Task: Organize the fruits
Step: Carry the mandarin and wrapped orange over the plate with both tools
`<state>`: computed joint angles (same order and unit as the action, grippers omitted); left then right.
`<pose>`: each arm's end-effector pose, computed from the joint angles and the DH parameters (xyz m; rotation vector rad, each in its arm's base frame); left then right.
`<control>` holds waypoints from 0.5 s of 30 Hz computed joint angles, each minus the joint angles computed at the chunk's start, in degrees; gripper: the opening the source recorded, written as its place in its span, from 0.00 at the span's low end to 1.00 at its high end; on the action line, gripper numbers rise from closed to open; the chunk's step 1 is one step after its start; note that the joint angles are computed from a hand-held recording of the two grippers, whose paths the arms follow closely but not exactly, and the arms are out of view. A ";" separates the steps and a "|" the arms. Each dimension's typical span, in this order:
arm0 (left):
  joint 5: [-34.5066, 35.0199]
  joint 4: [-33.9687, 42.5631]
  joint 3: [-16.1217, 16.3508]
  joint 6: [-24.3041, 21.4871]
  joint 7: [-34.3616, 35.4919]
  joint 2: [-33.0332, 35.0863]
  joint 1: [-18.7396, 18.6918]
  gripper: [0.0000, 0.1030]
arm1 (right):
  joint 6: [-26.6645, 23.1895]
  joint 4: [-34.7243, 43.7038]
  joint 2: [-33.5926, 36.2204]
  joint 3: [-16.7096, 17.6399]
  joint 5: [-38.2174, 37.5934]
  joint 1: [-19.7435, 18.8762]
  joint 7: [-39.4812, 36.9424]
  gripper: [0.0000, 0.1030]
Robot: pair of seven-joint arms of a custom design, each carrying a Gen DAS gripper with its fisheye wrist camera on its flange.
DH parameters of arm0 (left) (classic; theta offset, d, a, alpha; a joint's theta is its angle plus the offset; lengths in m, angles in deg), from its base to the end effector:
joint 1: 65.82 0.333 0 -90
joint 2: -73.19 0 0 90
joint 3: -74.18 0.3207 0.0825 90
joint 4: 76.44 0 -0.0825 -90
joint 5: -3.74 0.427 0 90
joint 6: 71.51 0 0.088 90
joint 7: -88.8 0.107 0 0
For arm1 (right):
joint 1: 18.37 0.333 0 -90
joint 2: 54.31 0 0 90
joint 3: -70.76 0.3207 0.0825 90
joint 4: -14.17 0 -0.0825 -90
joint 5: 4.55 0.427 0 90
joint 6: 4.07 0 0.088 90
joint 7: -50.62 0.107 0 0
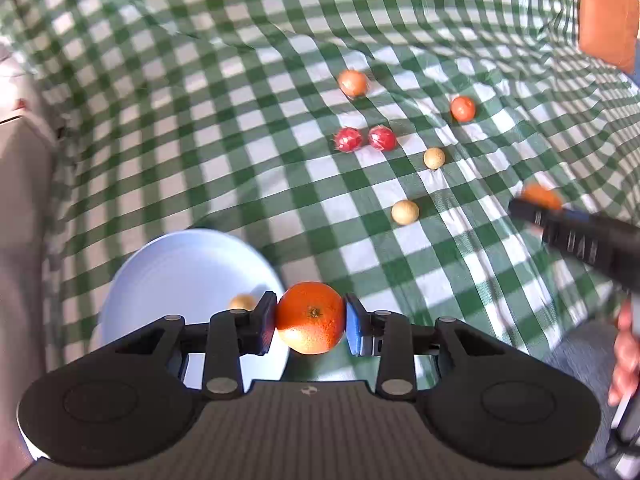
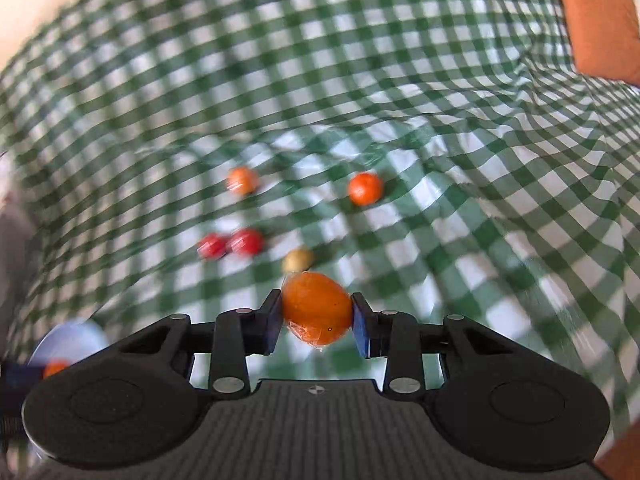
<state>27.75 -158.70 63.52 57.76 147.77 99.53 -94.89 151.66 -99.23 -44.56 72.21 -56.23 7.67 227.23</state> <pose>0.6128 -0.4621 0.4629 -1.6116 2.2402 -0.4389 0.5748 0.3305 0.4165 -1.4518 1.9723 -0.5889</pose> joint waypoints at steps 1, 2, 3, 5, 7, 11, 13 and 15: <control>0.42 -3.29 0.11 0.96 -0.59 -2.82 0.16 0.38 | -0.01 -1.18 -1.39 0.67 0.54 0.44 -0.55 0.36; 1.00 -6.50 0.08 1.90 -1.20 -5.60 0.39 0.38 | 0.06 -2.22 -2.67 1.47 1.25 0.81 -1.20 0.36; 1.52 -9.50 -0.10 2.61 -1.83 -8.26 0.74 0.38 | 0.06 -3.13 -3.84 2.35 2.02 1.16 -1.97 0.36; 1.95 -15.10 -0.80 3.66 -2.83 -13.32 1.85 0.38 | -0.17 -4.44 -5.89 4.18 2.85 1.99 -3.22 0.36; 1.91 -20.45 -1.66 4.64 -3.83 -18.23 3.27 0.38 | -0.08 -5.21 -7.39 5.90 3.66 2.74 -4.63 0.36; 1.41 -30.36 -3.41 5.98 -5.95 -27.57 6.28 0.38 | 0.26 -5.37 -8.84 8.81 6.52 4.36 -8.28 0.36; 0.83 -34.53 -4.16 6.44 -6.88 -31.61 7.79 0.38 | -0.10 -4.87 -8.91 9.96 7.47 5.40 -9.59 0.36; -0.22 -38.09 -4.77 6.60 -7.45 -35.23 9.13 0.38 | -0.33 -4.28 -8.75 10.83 9.14 6.46 -11.72 0.36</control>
